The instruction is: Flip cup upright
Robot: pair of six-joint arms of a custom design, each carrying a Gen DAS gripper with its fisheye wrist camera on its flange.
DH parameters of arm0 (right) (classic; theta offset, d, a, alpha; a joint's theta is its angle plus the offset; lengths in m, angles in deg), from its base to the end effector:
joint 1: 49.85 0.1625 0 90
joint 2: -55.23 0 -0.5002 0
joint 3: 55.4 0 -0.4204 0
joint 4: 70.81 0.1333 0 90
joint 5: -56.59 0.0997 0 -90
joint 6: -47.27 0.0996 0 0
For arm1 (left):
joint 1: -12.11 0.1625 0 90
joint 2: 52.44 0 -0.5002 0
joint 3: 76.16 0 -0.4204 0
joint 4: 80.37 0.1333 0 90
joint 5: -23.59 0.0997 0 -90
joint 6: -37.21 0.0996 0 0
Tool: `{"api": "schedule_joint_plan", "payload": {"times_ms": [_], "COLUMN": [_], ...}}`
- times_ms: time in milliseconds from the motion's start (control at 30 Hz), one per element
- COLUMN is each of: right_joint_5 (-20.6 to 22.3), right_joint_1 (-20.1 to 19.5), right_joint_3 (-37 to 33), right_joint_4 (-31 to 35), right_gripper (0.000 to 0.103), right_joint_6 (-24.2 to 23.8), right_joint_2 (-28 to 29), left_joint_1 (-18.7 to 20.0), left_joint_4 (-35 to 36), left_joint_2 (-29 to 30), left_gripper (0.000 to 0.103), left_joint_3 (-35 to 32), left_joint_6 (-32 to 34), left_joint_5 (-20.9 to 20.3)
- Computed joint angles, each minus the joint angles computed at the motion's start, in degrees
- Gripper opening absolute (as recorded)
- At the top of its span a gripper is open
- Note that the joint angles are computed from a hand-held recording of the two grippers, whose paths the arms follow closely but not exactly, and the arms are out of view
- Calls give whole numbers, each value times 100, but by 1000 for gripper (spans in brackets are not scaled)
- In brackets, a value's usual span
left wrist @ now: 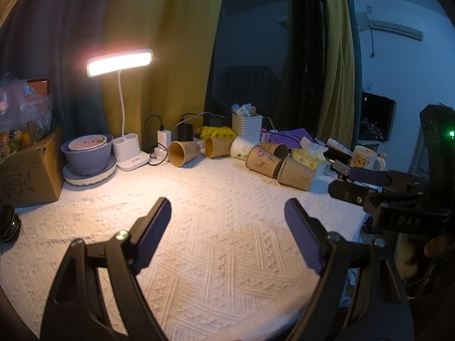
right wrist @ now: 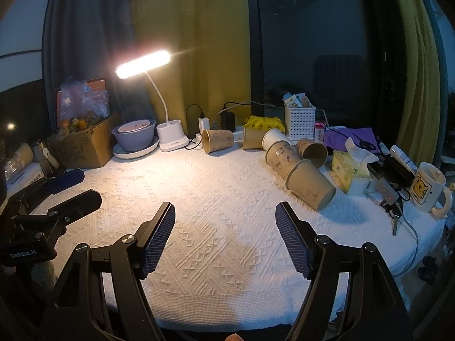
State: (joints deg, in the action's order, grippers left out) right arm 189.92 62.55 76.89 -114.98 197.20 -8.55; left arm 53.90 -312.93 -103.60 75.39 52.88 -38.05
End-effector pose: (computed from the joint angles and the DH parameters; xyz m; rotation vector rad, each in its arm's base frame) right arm 0.2125 -0.3450 0.0994 0.4306 -2.0503 1.2525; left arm -0.1560 -0.3816 0.1406 1.1788 2.3771 -1.1644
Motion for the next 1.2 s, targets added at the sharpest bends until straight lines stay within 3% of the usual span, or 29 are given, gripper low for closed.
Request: {"api": "schedule_joint_plan", "payload": {"times_ms": [867,1033,1200], "right_joint_5": [-100,-246,-548], "right_joint_1": [-55,-202,-569], "right_joint_3": [-45,-125,-309], "right_joint_4": [20,158,418], "right_gripper": [76,76,76], "right_joint_6": [-26,-33,-78], "right_joint_2": [54,72,56], "left_joint_1": [3,134,457], "left_joint_4": [22,345,1466], "left_joint_2": [-15,-24,-154], "left_gripper": [83,83,83], "left_joint_3": [-43,-185,-735], "left_joint_6": [29,122,304], "left_joint_5": [-70,-154,-334]}}
